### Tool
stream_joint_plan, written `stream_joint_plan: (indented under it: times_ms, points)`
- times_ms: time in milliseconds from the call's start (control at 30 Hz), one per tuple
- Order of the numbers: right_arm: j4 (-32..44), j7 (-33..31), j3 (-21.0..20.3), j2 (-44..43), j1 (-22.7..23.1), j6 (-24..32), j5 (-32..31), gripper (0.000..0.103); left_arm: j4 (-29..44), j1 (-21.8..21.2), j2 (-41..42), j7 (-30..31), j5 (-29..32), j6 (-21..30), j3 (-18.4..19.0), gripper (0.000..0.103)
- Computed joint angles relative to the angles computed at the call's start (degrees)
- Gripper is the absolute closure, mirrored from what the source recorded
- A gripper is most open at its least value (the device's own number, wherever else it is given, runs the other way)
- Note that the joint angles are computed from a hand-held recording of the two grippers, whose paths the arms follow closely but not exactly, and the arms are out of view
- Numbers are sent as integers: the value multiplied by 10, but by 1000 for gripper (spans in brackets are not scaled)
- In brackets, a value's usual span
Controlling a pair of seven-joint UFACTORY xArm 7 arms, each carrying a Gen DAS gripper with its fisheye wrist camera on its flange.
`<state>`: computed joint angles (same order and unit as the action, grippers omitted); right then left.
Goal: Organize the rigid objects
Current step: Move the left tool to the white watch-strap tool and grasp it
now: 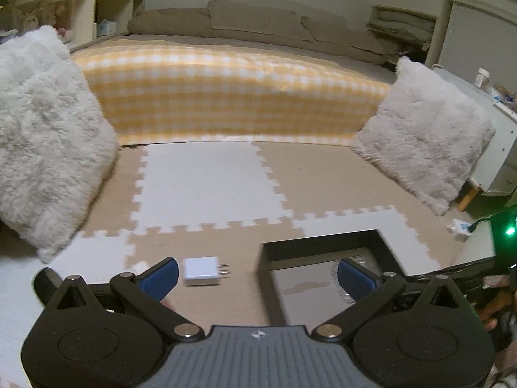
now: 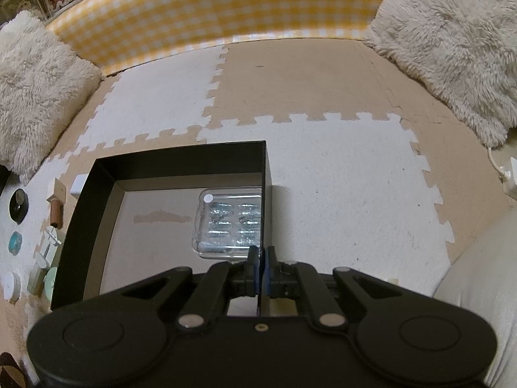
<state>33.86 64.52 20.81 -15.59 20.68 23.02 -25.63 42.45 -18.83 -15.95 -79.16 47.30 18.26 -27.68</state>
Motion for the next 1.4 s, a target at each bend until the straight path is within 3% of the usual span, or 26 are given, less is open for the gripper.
stream_joint_plan:
  times_ms: [200, 333, 400, 500, 667, 800, 967, 1400]
  points:
    - [1, 0, -1, 0, 1, 1, 1, 99, -62, 8, -26, 80, -39, -37, 34, 0]
    - [2, -1, 0, 2, 1, 4, -1, 99, -86, -26, -13, 192, -142, -47, 82, 0]
    - [3, 0, 0, 2, 1, 4, -1, 99, -88, -52, -1, 251, -210, -37, 107, 0]
    - [4, -3, -2, 3, 3, 6, -1, 99, -71, -46, 15, 279, -246, 6, 96, 1]
    - [4, -7, -3, 3, 4, 7, 0, 99, -53, -65, 45, 344, -322, 46, 112, 25]
    - [4, -8, -3, 2, 4, 7, 0, 99, -39, -75, 78, 394, -362, 70, 121, 36]
    - [4, -7, -2, 3, 4, 7, 0, 99, -20, -78, 112, 410, -369, 84, 124, 43]
    - [6, -9, -4, 4, 6, 9, 4, 99, 0, -77, 148, 326, -298, 99, 130, 45]
